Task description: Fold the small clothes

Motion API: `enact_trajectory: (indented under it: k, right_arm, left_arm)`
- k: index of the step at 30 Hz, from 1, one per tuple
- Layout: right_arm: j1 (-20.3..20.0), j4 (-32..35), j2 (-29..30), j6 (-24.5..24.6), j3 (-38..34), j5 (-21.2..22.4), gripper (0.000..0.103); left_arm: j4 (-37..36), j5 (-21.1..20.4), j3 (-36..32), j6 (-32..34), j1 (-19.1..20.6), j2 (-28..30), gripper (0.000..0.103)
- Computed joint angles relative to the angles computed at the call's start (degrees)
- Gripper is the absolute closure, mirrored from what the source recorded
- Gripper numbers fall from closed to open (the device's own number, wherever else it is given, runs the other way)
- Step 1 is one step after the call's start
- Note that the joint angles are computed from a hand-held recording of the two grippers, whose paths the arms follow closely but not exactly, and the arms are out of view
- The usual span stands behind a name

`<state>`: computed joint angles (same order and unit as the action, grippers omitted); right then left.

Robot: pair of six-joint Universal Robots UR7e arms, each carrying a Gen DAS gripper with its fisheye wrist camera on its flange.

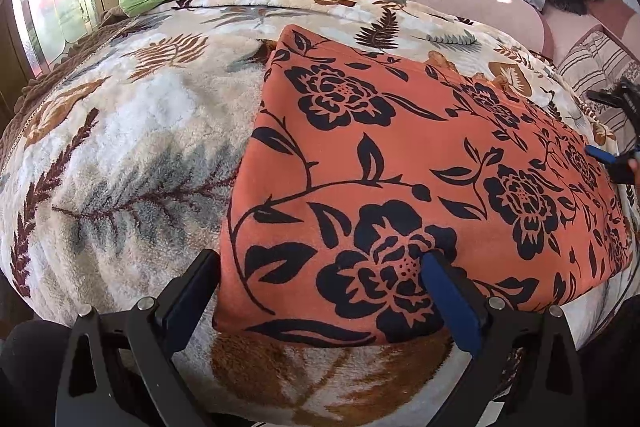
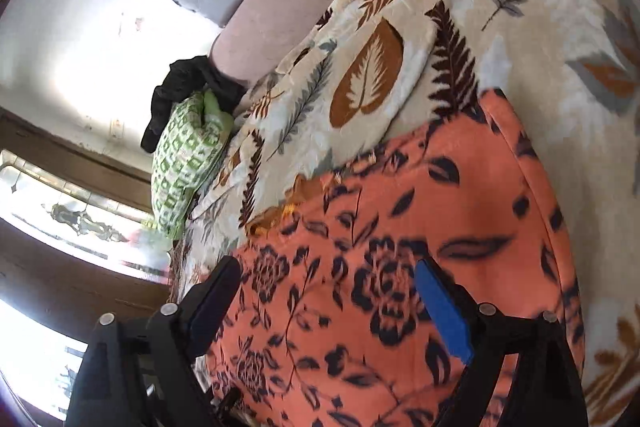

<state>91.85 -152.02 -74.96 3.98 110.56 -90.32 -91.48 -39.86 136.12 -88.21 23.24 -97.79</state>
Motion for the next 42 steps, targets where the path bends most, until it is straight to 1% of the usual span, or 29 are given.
enact_trajectory:
  k: [1,2,3,4,5,7,10,12,13,14,15,18,20,23,25,26,28,29,30,31,32,34,36,37,38,39,40,41,42]
  right_arm:
    - [-0.6,1.3,2.4,1.7,-2.6,-1.7,0.012]
    - [-1.7,3.0,4.4,4.4,-4.6,-1.8,0.013]
    - [-2.7,2.3,4.9,6.6,-4.9,0.3,0.013]
    - [-2.4,1.3,4.9,8.4,-5.0,0.1,0.013]
    - [-1.7,1.6,4.6,8.2,-5.3,0.3,0.012]
    - [-0.2,1.5,3.7,4.6,-5.1,1.8,0.012]
    - [1.0,0.6,3.5,2.2,-4.3,0.7,0.012]
    - [0.3,3.1,5.0,3.1,-5.2,-3.7,0.012]
    - [-0.6,2.6,5.3,4.6,-4.7,-3.5,0.012]
    - [-1.0,-0.2,4.6,4.6,-3.2,-2.2,0.012]
    - [-0.5,-0.8,4.0,5.0,-2.7,-2.3,0.012]
    - [1.1,1.9,1.2,2.4,-1.0,0.3,0.012]
    - [1.8,1.1,-2.7,0.3,2.8,2.8,0.012]
    - [1.2,-1.4,-10.3,-0.3,11.3,6.1,0.012]
    - [-0.9,-2.6,-15.4,-0.3,17.6,9.2,0.012]
    - [-1.8,-2.7,-17.1,-0.9,20.0,9.2,0.011]
    - [-4.1,-3.6,-18.0,-1.8,23.1,7.1,0.011]
    - [-6.7,-4.5,-18.0,-1.1,24.5,8.5,0.012]
    - [-9.0,-6.8,-18.9,-0.4,26.1,12.3,0.012]
    - [-9.6,-6.8,-19.8,0.9,26.4,13.8,0.012]
    - [-8.9,-5.8,-20.3,1.2,25.7,13.3,0.012]
    - [-8.2,-5.5,-22.2,-0.8,25.9,15.0,0.012]
    - [-8.7,-6.7,-23.4,-2.8,26.7,17.6,0.012]
    - [-8.8,-7.2,-23.1,-3.4,26.9,16.1,0.012]
    - [-8.7,-6.1,-22.1,-2.9,26.3,12.6,0.011]
    - [-10.1,-4.5,-21.2,-1.7,26.2,11.5,0.012]
    - [-10.8,-5.2,-22.1,-0.3,26.9,12.8,0.012]
    - [-11.6,-5.6,-23.0,-0.4,27.4,14.9,0.012]
    - [-11.3,-4.7,-23.7,-0.8,27.1,15.4,0.012]
  left_arm:
    - [0.0,-0.1,0.0,0.0,-0.1,0.0,0.003]
    - [0.0,-0.2,0.0,0.1,-0.1,-0.1,0.003]
    - [-0.1,-0.3,0.0,0.3,0.0,-0.1,0.003]
    - [-0.1,-0.4,0.1,0.4,0.0,-0.3,0.003]
    - [-0.3,-0.4,0.1,0.4,0.0,-0.5,0.003]
    - [-0.3,-0.5,0.1,0.4,0.2,-0.5,0.003]
    - [-0.2,-0.8,0.1,0.6,0.0,-0.7,0.003]
    - [-0.2,-1.1,0.2,0.6,-0.2,-0.9,0.003]
    - [-0.1,-1.2,0.3,0.4,-0.3,-1.0,0.003]
    - [0.2,-1.3,0.3,0.1,-0.4,-1.0,0.003]
    - [0.6,-1.4,0.4,-0.2,-0.6,-1.1,0.003]
    - [0.9,-1.5,0.3,-0.6,-0.8,-1.1,0.003]
    - [1.2,-1.7,0.2,-1.0,-0.9,-1.0,0.003]
    - [1.9,-1.6,0.3,-1.2,-1.6,-1.2,0.003]
    - [1.8,-1.6,0.2,-1.2,-1.4,-1.0,0.003]
    - [1.7,-1.5,0.1,-1.2,-1.2,-0.8,0.003]
    - [2.0,-1.4,-0.2,-1.4,-1.1,0.1,0.003]
    - [2.4,-1.2,-0.4,-1.6,-1.2,0.5,0.003]
    - [3.1,-1.1,-0.5,-1.9,-1.5,0.7,0.003]
    - [4.0,-1.0,-0.7,-2.4,-1.9,0.8,0.003]
    - [5.4,-0.8,-1.1,-3.7,-2.4,1.0,0.003]
    - [8.4,0.5,-2.1,-5.9,-4.0,1.5,0.003]
    - [10.4,2.3,-2.9,-7.4,-5.8,2.2,0.003]
    - [9.5,2.8,-3.1,-6.4,-5.9,2.6,0.003]
    - [8.4,2.5,-3.5,-4.5,-5.4,3.4,0.003]
    - [8.5,1.8,-4.2,-3.5,-4.8,4.4,0.003]
    - [9.5,1.3,-4.9,-3.4,-4.5,5.3,0.003]
    - [10.4,1.3,-5.1,-3.9,-4.7,5.7,0.003]
    - [10.3,1.4,-5.1,-4.0,-4.9,5.6,0.003]
